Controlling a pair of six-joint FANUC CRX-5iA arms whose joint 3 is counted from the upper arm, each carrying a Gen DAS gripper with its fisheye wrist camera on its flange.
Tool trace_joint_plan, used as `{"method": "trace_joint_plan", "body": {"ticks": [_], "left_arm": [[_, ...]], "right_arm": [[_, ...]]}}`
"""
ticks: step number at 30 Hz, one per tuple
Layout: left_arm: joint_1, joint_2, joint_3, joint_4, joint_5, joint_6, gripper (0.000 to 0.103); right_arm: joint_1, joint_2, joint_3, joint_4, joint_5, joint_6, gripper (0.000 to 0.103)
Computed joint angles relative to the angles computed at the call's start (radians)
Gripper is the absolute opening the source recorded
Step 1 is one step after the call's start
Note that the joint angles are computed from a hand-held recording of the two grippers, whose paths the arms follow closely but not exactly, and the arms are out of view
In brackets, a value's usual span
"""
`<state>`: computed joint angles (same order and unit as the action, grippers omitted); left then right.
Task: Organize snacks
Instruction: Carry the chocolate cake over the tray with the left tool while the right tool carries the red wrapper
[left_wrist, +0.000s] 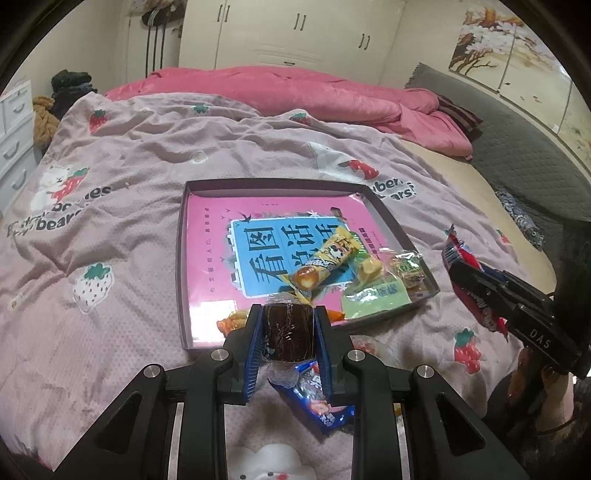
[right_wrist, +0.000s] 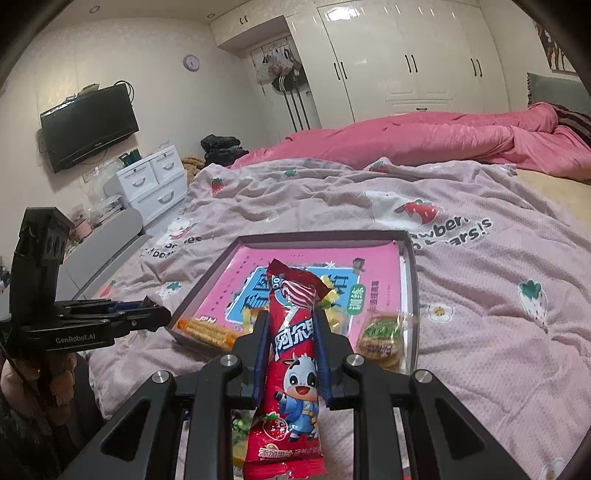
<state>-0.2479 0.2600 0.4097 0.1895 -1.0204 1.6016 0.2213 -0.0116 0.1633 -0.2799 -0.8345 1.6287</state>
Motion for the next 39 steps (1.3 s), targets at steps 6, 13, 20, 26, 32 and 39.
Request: {"method": "trace_joint_plan", "body": {"ticks": [6, 13, 20, 26, 32, 39], "left_arm": [[0.002, 0.02, 0.03, -0.011, 0.003, 0.017, 0.027], [0.0, 0.047, 0.066, -0.019, 0.001, 0.027, 0.027], [-0.005, 0.08, 0.118, -0.044, 0.003, 0.036, 0.027], [-0.002, 0.111, 0.146, -0.043, -0.006, 0.036, 0.027], [0.001, 0.137, 0.161, -0.046, -0.02, 0.031, 0.027], [0.002, 0.195, 0.223, -0.044, -0.051, 0.036, 0.027]], "right_arm": [[-0.008, 0.024, 0.027, -0.007, 0.01, 0.014, 0.023], [-0.007, 0.05, 0.047, 0.011, 0.032, 0.019, 0.023], [-0.014, 0.08, 0.074, 0.007, 0.039, 0.026, 0.023], [-0.022, 0.104, 0.095, 0.0, 0.035, 0.028, 0.023], [-0.03, 0.125, 0.113, -0.007, 0.034, 0.028, 0.023], [-0.04, 0.155, 0.136, -0.017, 0.008, 0.012, 0.023]]}}
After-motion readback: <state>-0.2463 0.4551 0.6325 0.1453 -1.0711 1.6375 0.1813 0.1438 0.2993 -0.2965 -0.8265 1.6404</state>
